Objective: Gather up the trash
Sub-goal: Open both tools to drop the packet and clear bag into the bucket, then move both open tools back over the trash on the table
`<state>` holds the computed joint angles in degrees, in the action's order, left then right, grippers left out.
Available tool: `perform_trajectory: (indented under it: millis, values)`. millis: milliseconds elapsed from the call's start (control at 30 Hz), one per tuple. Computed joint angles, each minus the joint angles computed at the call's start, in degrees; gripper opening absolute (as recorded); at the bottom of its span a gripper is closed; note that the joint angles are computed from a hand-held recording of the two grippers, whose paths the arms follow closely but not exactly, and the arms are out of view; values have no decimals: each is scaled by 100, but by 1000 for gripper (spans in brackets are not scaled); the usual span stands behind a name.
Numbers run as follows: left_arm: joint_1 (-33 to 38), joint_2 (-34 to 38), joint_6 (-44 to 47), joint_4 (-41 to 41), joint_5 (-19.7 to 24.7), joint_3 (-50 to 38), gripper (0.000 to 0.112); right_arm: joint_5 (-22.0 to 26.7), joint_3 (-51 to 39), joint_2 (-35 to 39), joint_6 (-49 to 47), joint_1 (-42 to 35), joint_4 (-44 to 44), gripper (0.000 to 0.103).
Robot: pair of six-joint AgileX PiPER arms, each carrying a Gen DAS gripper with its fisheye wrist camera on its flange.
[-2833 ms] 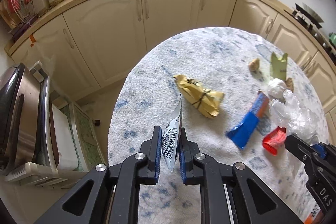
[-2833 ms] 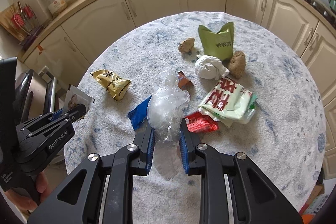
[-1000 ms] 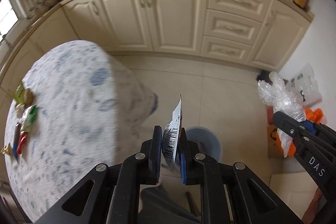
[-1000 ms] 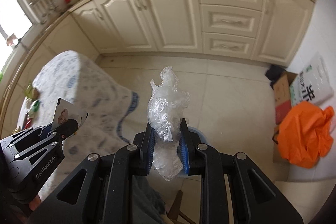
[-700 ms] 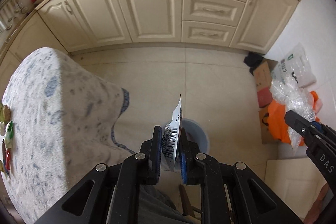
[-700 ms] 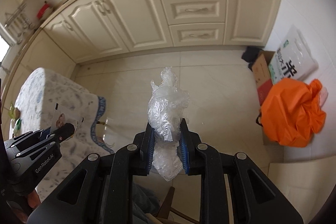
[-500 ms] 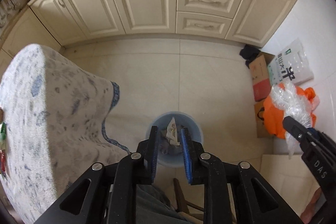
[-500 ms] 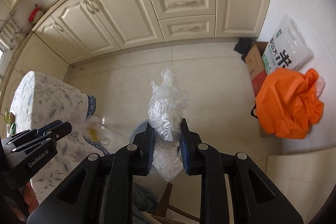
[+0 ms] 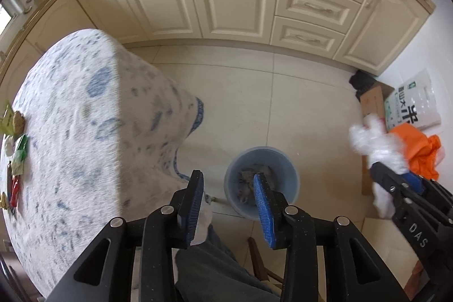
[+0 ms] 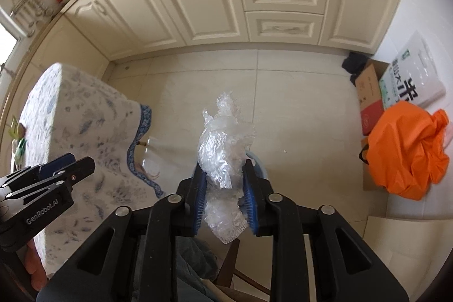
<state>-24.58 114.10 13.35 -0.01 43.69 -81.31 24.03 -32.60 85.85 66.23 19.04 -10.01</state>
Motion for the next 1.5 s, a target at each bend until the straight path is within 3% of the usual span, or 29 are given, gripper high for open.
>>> perform_trajectory:
  millis: [33, 100, 900, 1167, 1500]
  values:
    - [48, -58, -1, -3, -47, 76, 36, 20, -106, 88, -25, 47, 16, 64]
    - [178, -272, 93, -72, -125, 316, 37, 98, -250, 147, 391, 266, -357, 75]
    - [1041, -1389, 1217, -796, -372, 1497, 40, 1342, -843, -197, 1536, 1223, -1061, 77]
    - [2079, -2218, 2242, -1482, -319, 2027, 47, 1860, -1631, 0, 1913, 1996, -1490, 79]
    - [4105, -2879, 3740, -2527, 21, 2218, 70, 2183, -3200, 979, 1512, 2701, -1618, 88]
